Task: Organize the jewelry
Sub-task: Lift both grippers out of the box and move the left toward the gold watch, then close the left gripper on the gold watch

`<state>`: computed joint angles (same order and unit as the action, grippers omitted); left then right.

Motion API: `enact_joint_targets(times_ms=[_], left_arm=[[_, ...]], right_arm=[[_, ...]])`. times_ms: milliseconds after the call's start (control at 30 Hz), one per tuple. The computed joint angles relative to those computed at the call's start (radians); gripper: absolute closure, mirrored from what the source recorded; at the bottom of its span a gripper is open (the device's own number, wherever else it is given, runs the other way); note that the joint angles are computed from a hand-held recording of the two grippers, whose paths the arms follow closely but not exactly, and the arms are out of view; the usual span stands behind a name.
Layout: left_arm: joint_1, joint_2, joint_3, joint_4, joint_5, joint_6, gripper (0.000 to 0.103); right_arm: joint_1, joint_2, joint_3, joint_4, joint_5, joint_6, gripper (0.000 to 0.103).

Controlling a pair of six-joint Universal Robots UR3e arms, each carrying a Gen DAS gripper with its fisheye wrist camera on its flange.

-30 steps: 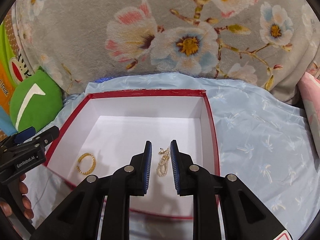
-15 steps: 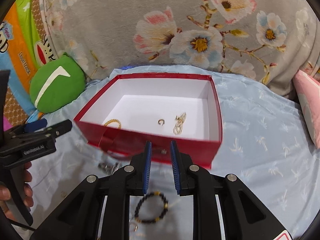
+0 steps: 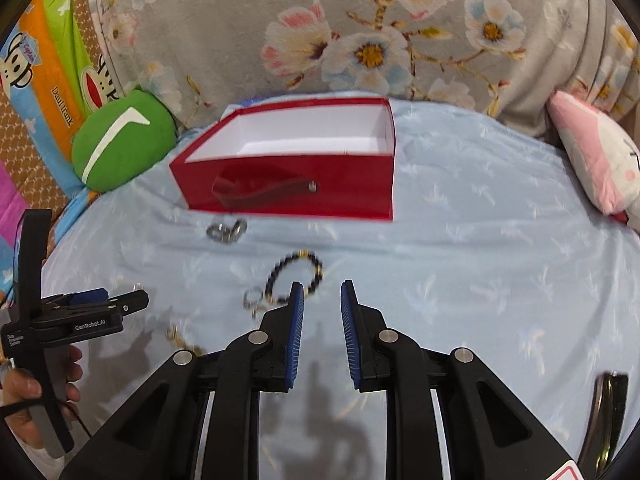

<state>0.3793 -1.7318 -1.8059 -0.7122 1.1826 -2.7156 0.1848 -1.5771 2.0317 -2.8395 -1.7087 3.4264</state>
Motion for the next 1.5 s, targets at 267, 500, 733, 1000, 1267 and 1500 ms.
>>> enact_joint_targets(times_ms=[267, 500, 733, 1000, 1267, 1500], left_arm=[[-0.021, 0.154, -0.178, -0.032, -0.044, 0.102, 0.015], [-0.122, 0.133, -0.239, 0.064, 0.004, 0.075, 0.025], [-0.133, 0.121, -0.239, 0.099, 0.006, 0.076, 0.052], [-0.131, 0.139, -0.249, 0.075, -0.026, 0.114, 0.092], [-0.092, 0.155, -0.229, -0.019, -0.094, 0.153, 0.095], [-0.044, 0.199, -0.208, -0.086, -0.140, 0.176, 0.095]], right_arm=[[0.006, -0.045, 0.121, -0.027, 0.020, 0.054, 0.084], [0.036, -0.048, 0.127, -0.025, -0.007, 0.067, 0.084], [0.022, -0.033, 0.131, -0.038, 0.016, 0.068, 0.084], [0.014, -0.006, 0.109, -0.039, 0.036, 0.064, 0.084], [0.015, 0.003, 0.099, -0.037, 0.038, 0.061, 0.084], [0.026, 0.062, 0.051, -0.037, 0.042, 0.047, 0.084]])
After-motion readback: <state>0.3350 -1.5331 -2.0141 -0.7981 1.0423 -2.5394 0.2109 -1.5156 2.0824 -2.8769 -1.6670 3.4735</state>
